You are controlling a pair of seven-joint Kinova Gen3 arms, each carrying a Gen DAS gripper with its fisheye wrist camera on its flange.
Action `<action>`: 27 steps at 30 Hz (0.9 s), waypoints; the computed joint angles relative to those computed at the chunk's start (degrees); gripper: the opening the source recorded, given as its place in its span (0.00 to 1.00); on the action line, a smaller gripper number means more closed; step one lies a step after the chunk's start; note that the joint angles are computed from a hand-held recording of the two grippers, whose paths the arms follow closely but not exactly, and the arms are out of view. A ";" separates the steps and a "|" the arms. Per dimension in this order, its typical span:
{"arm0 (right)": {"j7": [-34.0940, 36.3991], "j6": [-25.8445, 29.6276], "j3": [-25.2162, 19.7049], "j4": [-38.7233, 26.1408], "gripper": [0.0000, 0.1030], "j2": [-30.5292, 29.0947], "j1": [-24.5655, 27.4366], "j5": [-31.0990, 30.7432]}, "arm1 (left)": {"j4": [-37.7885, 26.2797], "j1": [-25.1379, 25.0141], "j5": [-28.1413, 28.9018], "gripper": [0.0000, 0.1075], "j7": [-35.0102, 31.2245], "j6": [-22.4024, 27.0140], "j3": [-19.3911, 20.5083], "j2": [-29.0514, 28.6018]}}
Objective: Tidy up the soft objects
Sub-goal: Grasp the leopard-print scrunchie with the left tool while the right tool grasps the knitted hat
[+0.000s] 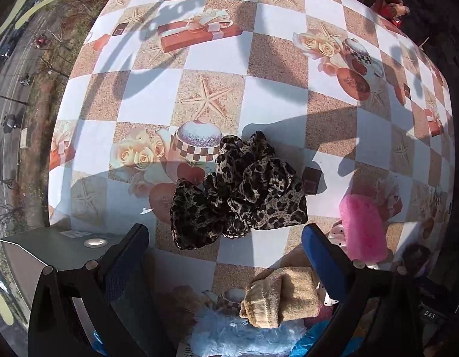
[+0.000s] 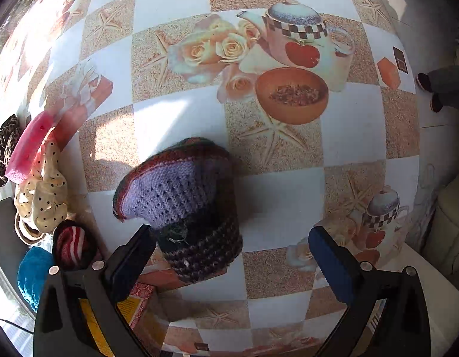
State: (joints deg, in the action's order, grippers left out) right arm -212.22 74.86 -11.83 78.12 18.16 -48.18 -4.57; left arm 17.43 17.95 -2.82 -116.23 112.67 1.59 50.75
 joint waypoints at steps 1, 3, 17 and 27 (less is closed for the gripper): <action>-0.50 0.45 -0.58 -0.52 1.00 -0.10 -0.27 1.43 | -1.45 0.09 0.20 0.95 0.96 0.76 0.04 1.21; 1.30 4.13 0.00 -3.68 1.00 1.43 -1.24 2.74 | -1.17 0.65 0.10 0.95 2.05 -0.07 -0.40 2.04; 8.81 7.39 2.53 -7.14 1.00 6.66 -1.01 1.93 | 12.41 -0.23 0.40 0.96 3.83 -10.89 1.20 -0.88; 9.73 5.32 1.64 -2.90 1.00 3.78 1.43 0.15 | 9.42 1.16 0.03 0.96 4.87 -8.39 1.11 0.57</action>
